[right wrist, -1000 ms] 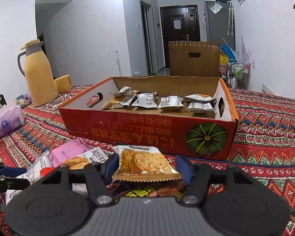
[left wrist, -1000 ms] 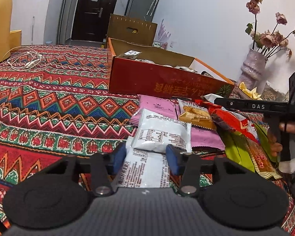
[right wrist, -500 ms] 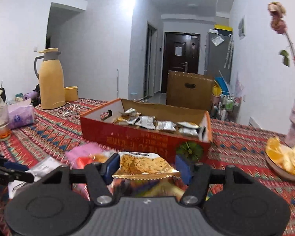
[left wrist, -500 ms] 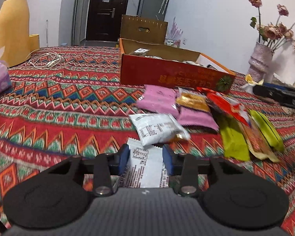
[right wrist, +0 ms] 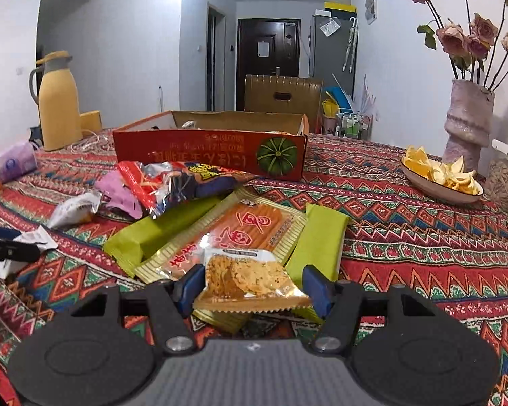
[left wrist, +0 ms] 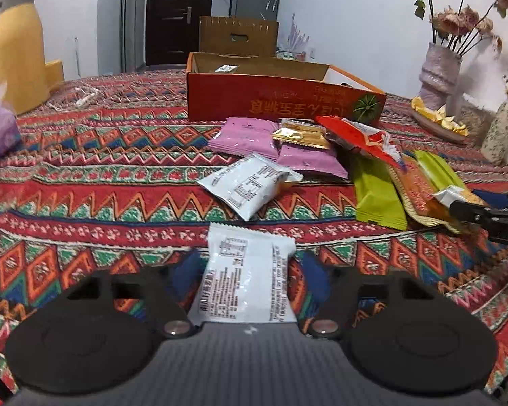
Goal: Organize snacks
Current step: 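Carry both packets into the orange box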
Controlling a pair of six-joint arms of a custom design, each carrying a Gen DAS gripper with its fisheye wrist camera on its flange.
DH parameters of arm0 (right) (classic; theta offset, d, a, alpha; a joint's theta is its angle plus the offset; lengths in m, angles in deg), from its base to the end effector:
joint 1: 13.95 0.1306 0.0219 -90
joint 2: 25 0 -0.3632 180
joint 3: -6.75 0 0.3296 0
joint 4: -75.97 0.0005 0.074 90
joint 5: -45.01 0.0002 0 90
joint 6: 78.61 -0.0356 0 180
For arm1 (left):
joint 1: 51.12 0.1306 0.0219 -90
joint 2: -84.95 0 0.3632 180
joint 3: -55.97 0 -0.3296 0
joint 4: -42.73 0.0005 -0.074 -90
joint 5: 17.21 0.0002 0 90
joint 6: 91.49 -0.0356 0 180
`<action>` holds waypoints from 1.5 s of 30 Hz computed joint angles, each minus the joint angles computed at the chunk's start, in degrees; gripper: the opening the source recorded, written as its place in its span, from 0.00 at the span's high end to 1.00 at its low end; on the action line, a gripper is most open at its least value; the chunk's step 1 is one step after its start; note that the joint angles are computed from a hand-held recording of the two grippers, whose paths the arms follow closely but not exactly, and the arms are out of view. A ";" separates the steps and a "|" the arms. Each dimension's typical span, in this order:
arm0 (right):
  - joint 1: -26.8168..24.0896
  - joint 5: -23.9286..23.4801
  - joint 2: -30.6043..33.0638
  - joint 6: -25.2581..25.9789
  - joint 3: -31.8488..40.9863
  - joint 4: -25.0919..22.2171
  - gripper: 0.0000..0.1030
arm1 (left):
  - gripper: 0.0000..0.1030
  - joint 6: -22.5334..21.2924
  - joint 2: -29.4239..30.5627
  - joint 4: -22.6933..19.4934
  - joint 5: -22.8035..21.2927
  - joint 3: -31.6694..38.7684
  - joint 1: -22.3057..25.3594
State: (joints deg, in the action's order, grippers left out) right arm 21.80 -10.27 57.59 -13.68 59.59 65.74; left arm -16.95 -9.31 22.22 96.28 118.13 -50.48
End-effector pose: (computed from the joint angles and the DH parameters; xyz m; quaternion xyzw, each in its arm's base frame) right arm 0.2882 0.1819 0.2607 0.0451 0.8729 -0.0289 0.4849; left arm 0.3736 -0.0105 0.2866 0.1950 0.8838 -0.1321 0.4043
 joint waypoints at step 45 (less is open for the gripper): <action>-19.39 -35.73 29.30 11.27 54.16 -16.98 0.62 | 0.59 8.93 34.93 -16.64 4.58 63.19 -5.46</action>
State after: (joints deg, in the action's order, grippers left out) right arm 2.41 -46.01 86.89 -2.41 113.75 48.76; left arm -8.02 25.62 5.58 100.86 181.33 -55.95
